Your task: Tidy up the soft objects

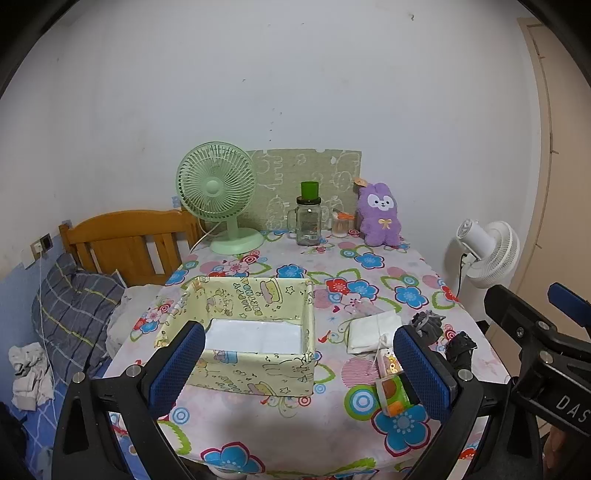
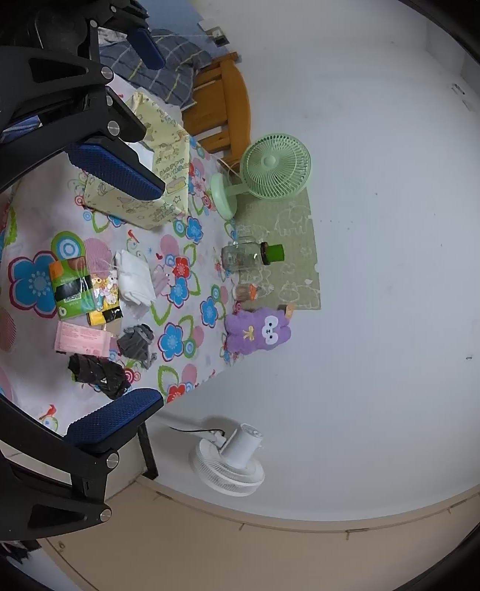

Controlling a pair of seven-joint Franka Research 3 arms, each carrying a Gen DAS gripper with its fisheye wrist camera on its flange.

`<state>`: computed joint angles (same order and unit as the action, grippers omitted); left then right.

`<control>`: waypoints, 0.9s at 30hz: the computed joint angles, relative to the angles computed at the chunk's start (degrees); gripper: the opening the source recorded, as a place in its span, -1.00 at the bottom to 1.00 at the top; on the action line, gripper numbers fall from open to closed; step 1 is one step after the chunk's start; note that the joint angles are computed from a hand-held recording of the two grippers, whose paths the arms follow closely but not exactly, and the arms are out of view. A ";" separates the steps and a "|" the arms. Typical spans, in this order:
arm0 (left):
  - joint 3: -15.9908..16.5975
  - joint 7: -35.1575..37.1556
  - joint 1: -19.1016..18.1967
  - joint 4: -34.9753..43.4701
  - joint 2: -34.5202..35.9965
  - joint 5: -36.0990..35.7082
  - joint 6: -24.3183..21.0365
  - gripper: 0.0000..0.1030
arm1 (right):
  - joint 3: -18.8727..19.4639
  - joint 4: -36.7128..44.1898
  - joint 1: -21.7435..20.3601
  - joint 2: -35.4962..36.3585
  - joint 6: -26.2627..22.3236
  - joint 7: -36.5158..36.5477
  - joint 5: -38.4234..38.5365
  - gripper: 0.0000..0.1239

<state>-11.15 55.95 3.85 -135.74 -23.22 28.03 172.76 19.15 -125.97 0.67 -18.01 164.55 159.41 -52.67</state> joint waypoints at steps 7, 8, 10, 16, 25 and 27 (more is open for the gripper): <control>-0.02 -0.07 0.18 -0.53 -0.58 0.30 0.21 0.99 | -0.01 -0.26 -0.12 -0.02 1.45 -0.39 -0.12 0.66; -0.01 -0.03 0.19 -0.57 -0.63 0.33 0.27 0.99 | -0.05 -0.35 -0.11 -0.05 1.63 -0.59 0.10 0.66; 0.38 0.32 -0.14 -0.64 -0.67 0.06 0.47 0.99 | -0.02 -0.57 -0.39 -0.06 2.52 -0.64 0.23 0.66; 0.41 0.67 0.15 -0.96 -1.01 -0.30 1.32 0.99 | 1.42 -1.02 -2.22 -0.68 3.62 0.80 -0.41 0.66; 1.10 2.15 -1.01 -0.87 -0.74 -1.95 1.34 0.99 | 2.34 -1.10 -3.25 -0.89 3.86 0.64 0.06 0.66; 0.54 1.67 -0.40 -0.94 -0.83 -1.76 1.56 0.99 | 2.40 -1.14 -3.25 -0.93 3.68 0.37 0.32 0.66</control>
